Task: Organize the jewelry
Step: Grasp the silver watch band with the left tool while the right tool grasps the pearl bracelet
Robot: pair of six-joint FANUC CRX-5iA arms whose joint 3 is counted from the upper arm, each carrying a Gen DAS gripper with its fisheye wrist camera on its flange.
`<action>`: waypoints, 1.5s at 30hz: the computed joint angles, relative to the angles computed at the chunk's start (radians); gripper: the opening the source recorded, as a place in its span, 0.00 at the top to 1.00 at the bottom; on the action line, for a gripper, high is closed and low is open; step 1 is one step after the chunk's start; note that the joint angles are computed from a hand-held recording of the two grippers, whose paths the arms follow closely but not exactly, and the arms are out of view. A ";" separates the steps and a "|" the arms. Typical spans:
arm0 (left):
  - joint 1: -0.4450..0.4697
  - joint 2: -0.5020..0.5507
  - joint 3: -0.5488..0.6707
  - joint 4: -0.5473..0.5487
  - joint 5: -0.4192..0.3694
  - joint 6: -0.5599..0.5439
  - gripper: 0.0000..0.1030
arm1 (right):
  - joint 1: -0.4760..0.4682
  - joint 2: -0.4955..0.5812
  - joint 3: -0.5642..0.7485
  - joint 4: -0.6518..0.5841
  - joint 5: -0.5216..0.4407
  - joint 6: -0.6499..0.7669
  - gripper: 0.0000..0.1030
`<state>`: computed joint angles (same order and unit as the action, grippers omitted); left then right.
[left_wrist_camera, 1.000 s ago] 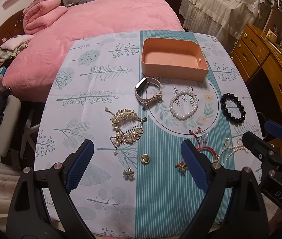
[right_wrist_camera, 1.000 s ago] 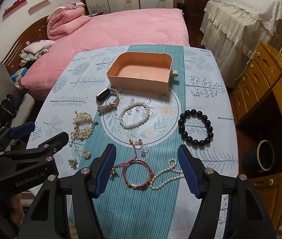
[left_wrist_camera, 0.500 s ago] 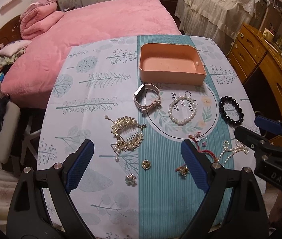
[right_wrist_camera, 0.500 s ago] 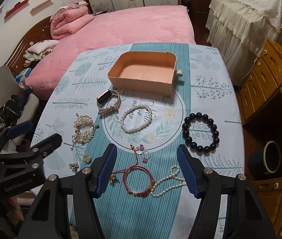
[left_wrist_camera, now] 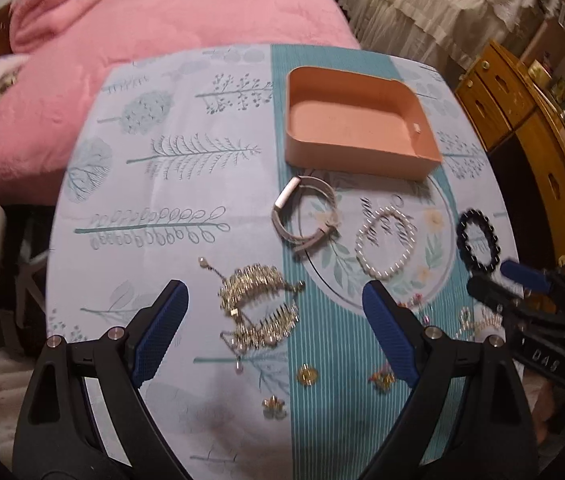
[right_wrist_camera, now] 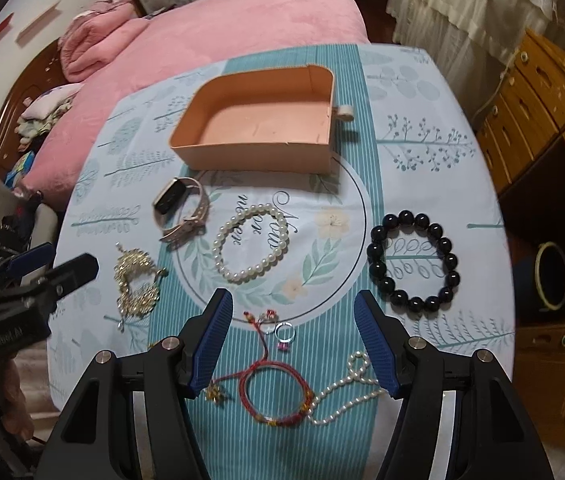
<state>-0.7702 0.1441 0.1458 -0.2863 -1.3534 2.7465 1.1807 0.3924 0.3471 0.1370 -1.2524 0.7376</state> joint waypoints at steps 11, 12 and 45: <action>0.180 0.043 -0.147 0.178 0.205 -0.094 0.34 | -0.044 0.141 0.106 -0.045 -0.018 0.008 0.37; 0.188 0.051 -0.151 0.187 0.216 -0.103 0.35 | -0.045 0.152 0.120 -0.048 -0.022 0.008 0.37; 0.175 0.055 -0.117 0.090 0.197 -0.125 0.97 | -0.039 0.263 0.256 -0.022 0.006 0.088 0.93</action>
